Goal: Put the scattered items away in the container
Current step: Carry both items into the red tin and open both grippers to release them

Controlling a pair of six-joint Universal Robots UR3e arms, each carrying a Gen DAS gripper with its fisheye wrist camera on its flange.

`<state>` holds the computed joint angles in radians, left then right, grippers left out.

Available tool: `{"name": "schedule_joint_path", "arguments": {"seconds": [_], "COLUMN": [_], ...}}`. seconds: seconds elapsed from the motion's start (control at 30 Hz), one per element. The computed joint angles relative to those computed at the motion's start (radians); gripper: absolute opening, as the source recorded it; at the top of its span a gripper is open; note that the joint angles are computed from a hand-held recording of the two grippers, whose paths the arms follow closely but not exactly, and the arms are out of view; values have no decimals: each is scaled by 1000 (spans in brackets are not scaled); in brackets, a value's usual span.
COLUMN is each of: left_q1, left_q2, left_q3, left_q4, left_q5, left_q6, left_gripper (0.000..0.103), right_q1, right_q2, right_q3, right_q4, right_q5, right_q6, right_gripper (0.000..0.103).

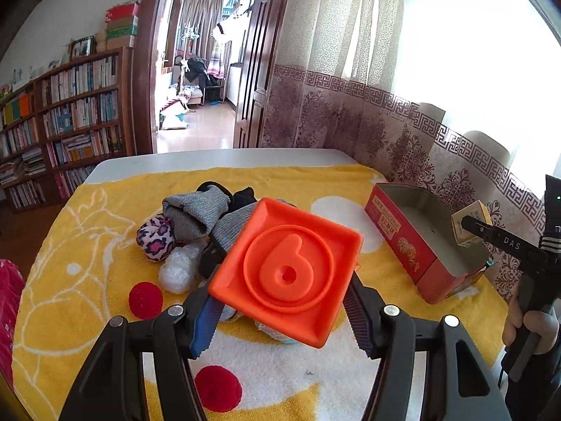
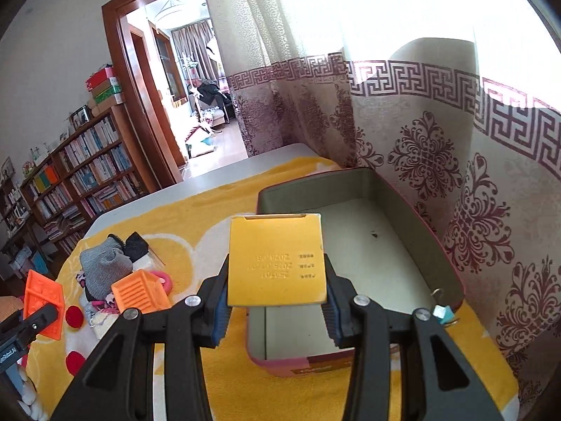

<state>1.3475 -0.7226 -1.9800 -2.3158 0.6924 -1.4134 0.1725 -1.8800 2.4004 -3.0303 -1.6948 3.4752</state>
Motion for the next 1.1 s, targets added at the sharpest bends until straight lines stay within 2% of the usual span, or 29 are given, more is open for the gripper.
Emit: {"name": "schedule_joint_path", "arguments": {"seconds": [0.1, 0.2, 0.33, 0.4, 0.47, 0.6, 0.67, 0.83, 1.0, 1.03, 1.07, 1.1], "left_q1": [-91, -234, -475, -601, -722, -962, -1064, -1262, -1392, -1407, -1420, -1425], "left_q2": [27, 45, 21, -13, -53, -182, -267, -462, -632, -659, -680, -687], "left_q3": [15, -9, -78, -110, -135, -168, -160, -113, -72, -66, -61, -69], "left_q4": [-1, 118, 429, 606, 780, 1147, 1277, 1486, 1630, 1649, 1667, 1695], "left_q5": [-17, -37, -34, -21, -4, 64, 101, 177, 225, 229, 238, 248], "left_q6": [-47, -184, -466, -613, -746, -996, -1091, -1257, -1333, -1338, -1346, -1360], "left_gripper": [65, 65, 65, 65, 65, 65, 65, 65, 66, 74, 89, 92], "right_q1": [-117, -210, -368, -388, -380, -442, -491, -583, -555, -540, -531, -528], "right_q2": [-79, -120, -221, -256, -281, -375, -428, -514, -510, -503, -501, -503], "right_q3": [27, 39, 58, 60, 64, 73, 78, 86, 88, 88, 88, 90], "right_q4": [79, 147, 279, 306, 297, 347, 387, 467, 430, 414, 405, 400], "right_q5": [28, 62, 250, 270, 250, 295, 332, 421, 397, 377, 362, 354], "right_q6": [-37, -82, -127, -133, -121, -127, -126, -147, -124, -112, -99, -89], "right_gripper": [48, 49, 50, 59, 80, 81, 81, 81, 81, 81, 81, 81]}}
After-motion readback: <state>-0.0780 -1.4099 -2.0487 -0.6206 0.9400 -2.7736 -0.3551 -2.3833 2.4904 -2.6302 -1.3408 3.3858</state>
